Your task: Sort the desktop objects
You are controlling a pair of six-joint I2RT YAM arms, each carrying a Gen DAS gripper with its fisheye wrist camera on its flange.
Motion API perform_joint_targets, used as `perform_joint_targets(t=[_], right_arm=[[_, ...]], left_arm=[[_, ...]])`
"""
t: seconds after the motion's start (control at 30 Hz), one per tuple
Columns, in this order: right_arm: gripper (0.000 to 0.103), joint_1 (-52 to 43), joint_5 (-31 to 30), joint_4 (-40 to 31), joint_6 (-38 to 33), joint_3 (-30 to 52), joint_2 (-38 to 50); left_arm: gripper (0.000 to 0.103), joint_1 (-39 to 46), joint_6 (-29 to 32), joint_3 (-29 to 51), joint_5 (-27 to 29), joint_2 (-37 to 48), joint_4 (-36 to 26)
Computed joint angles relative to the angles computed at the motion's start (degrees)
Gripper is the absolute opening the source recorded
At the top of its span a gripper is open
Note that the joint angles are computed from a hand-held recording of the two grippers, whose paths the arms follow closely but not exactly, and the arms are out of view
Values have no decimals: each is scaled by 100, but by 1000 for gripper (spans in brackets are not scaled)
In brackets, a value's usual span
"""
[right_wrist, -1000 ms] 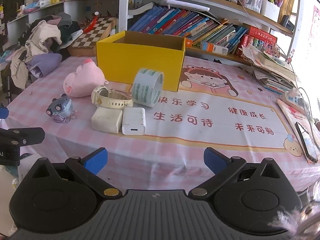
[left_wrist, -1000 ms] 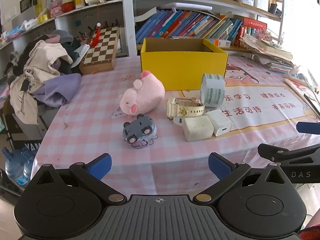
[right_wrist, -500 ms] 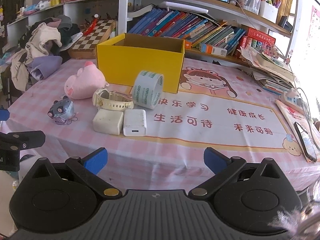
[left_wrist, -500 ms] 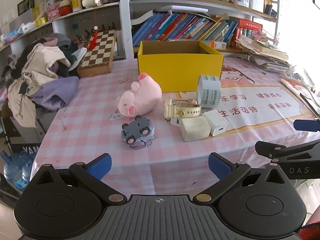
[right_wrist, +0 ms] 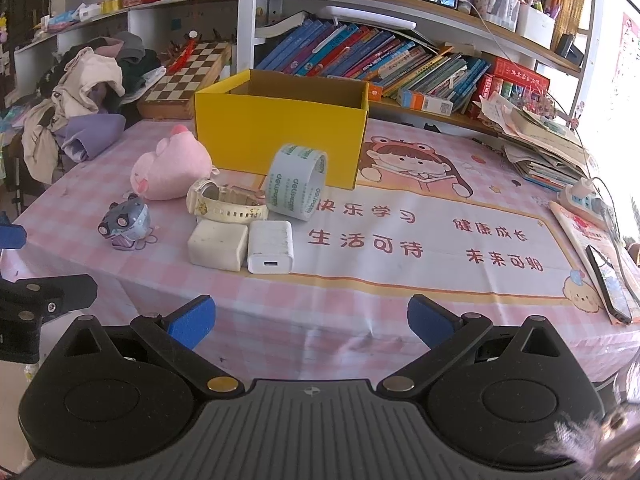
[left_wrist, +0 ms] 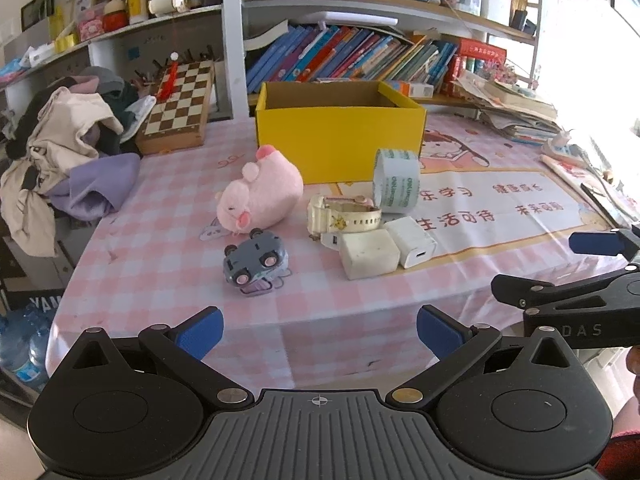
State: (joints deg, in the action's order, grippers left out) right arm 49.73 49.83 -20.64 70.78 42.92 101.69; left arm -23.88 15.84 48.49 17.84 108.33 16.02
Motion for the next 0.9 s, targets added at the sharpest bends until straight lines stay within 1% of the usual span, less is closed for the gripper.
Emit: perform_joint_targets(t=[0.2,0.37,0.73,0.9], right_arm=[[103,42,20,-39,47,-5,-28],[103,44,17,26,31,-64,-86],[103,-3,-56,47,-70,-35,-45],[103,-64,-152,186,-162,-34,21]], left_arm=[[103,-18,25,-28,56,-25,47],[103,-2,129,-11,211,-36,1],[103,-29,107,68,-17,31,-81],[103,-84,156,53,-145,31,-52]])
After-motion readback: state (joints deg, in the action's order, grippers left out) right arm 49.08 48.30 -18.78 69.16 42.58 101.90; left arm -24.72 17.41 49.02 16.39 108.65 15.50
